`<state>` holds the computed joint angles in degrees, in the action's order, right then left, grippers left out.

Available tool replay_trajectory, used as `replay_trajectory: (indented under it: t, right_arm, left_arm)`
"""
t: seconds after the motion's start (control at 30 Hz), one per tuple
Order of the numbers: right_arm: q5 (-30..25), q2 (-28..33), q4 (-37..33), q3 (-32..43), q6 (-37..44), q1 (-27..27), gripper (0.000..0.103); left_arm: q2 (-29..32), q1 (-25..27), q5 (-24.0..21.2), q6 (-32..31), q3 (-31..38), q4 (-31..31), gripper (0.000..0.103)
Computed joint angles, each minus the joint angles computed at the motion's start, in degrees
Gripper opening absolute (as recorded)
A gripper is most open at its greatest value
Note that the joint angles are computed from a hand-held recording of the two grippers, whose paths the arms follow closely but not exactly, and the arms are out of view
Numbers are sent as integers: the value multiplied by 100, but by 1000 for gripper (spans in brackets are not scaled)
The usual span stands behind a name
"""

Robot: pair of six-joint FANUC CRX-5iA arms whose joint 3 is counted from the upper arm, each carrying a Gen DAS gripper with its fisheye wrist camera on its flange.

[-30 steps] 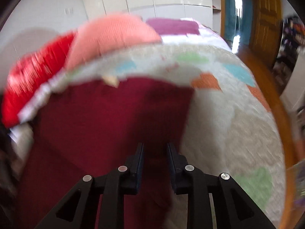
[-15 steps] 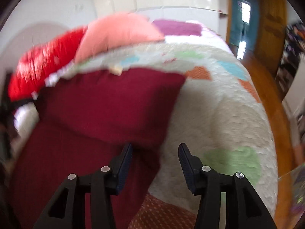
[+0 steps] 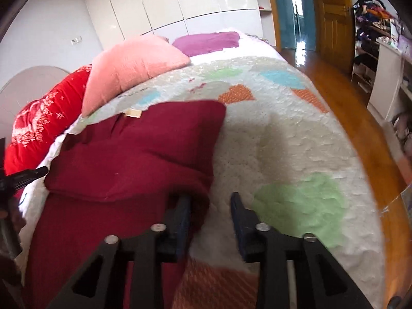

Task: Fold small clothes
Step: 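Hold the fold with the left gripper while the right gripper presses the folded shirt flat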

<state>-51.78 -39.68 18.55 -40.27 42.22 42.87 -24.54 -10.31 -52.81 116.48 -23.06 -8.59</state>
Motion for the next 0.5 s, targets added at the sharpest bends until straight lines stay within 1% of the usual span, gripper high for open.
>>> replay_trajectory:
  t: [0.07,0.1,0.13,0.17,0.23,0.3,0.33,0.37,0.4,0.43,0.47,0.5]
  right_arm:
    - [-181,-306,605,-120,-521,320,38]
    - [-169,-404,815,-174,-731,428,38]
    - [-59,-409,865,-158,-759,411,38]
    - [191,-252,690,-27,-518,288,38]
    - [463,128,447,179,-153,173,38]
    - [829,690,197,411,190,42,38]
    - [923,972,-6,564,397,-35,38]
    - [912,1395,-275,811,729,-157,36]
    - [872,1743,-248,960,787,-228,36]
    - [816,2048,64,994,579,-266,34]
    - [793,2193,224,992,448,-342,32]
    - [901,2285,177,998,449,-471,30]
  left_arm:
    - [-10,-69,55,48,39,-62,14]
    - [29,-97,120,20,44,4,15]
    - [77,-130,141,24,57,28,18]
    - [133,-156,181,0,58,83,21]
    - [342,-312,166,128,148,-13,21]
    - [541,-442,139,284,245,-194,21]
    - [633,-473,129,364,277,-263,21]
    - [686,-459,142,378,272,-248,21]
    - [743,-439,165,377,267,-222,21]
    - [779,-442,203,384,267,-251,21]
    - [817,-481,209,416,297,-335,21]
    - [847,-515,190,442,328,-391,21]
